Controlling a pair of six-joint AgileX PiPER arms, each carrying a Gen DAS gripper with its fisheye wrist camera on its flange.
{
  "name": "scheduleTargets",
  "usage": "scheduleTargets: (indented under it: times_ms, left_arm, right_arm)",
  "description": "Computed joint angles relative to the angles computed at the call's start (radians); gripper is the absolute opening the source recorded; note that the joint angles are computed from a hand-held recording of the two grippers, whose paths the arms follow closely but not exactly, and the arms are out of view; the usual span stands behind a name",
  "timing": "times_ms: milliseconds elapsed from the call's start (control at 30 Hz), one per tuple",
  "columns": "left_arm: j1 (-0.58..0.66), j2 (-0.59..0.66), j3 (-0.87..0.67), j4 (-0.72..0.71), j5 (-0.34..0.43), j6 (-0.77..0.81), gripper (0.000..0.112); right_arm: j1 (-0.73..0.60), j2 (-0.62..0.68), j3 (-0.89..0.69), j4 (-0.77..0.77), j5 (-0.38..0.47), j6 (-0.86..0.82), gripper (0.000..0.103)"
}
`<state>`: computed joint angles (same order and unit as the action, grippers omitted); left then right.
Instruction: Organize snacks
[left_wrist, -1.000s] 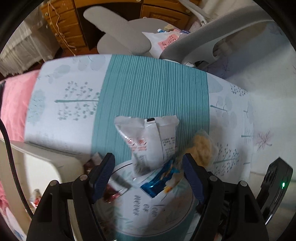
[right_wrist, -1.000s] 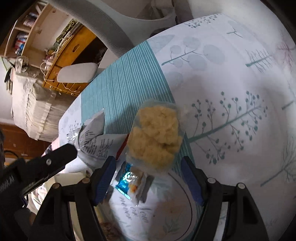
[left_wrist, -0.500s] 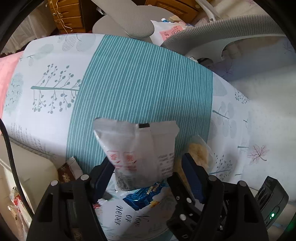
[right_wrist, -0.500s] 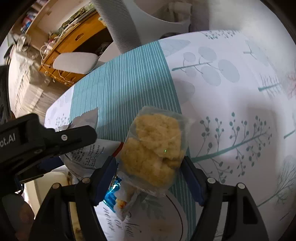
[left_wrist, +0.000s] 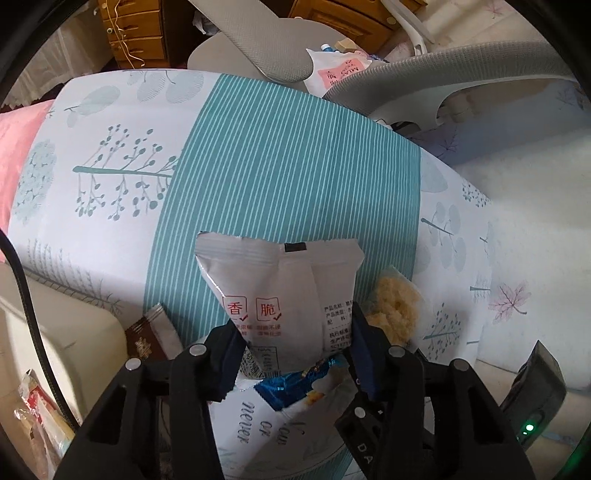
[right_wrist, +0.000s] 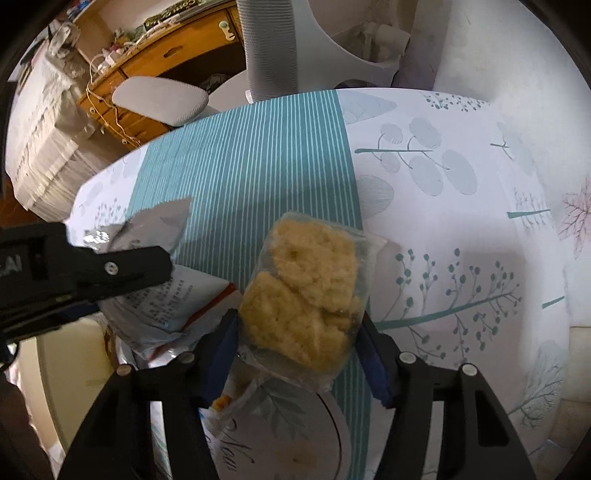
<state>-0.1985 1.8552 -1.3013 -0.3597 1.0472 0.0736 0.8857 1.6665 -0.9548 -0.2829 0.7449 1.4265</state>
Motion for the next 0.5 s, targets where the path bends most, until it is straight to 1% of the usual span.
scheduleTargets:
  times_ms: [233, 500]
  left_arm:
    - [0.010, -0.091, 0.034, 0.003, 0.046, 0.031, 0.050]
    - [0.037, -0.250, 0.092, 0.008, 0.139, 0.093, 0.050]
  right_arm:
    - [0.042, -0.037, 0.009, 0.063, 0.074, -0.005, 0.060]
    - [0.168, -0.109, 0.010, 0.124, 0.181, 0.090, 0.060]
